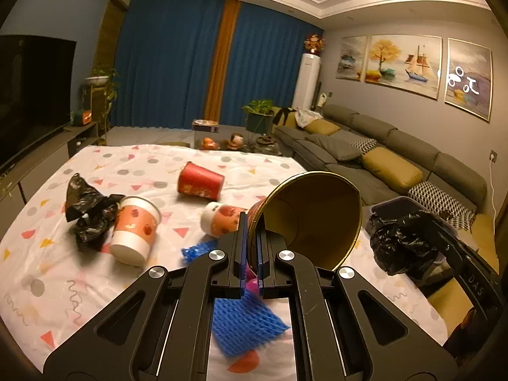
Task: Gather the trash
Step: 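Carry the black bag and red cup over the grey bin and open both tools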
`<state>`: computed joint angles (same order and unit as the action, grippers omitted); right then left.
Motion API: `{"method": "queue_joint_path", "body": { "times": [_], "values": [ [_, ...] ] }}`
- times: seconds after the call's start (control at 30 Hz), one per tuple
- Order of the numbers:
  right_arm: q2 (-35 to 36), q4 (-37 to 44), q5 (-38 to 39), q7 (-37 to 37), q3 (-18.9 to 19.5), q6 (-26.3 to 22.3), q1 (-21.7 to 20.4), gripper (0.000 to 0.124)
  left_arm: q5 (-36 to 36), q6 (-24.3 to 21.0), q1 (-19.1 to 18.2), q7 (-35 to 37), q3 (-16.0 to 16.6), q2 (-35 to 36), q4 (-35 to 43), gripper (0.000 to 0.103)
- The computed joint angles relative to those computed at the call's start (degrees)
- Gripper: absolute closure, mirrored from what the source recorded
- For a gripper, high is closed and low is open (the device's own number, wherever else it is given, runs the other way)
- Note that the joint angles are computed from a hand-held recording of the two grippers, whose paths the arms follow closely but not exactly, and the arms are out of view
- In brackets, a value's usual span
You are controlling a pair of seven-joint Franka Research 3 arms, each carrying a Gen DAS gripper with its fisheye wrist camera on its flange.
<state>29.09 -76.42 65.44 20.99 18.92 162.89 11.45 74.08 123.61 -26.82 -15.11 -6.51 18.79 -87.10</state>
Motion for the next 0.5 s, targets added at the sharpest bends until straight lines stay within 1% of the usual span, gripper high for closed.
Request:
{"method": "queue_joint_path", "body": {
  "times": [0.1,0.3,0.5],
  "values": [
    [-0.1,0.0,0.3,-0.1,-0.1,0.2,-0.3,0.119,-0.1,1.0,-0.1,1.6,0.1,1.7,2.4,0.099],
    [0.2,0.7,0.5,0.0,-0.3,0.8,-0.9,0.119,-0.9,3.3,-0.9,4.8,1.4,5.3,7.2,0.099],
    [1.5,2.9,-0.2,1.0,-0.5,2.1,-1.5,0.119,-3.3,6.0,-2.5,9.8,3.6,11.0,15.5,0.099]
  ]
}}
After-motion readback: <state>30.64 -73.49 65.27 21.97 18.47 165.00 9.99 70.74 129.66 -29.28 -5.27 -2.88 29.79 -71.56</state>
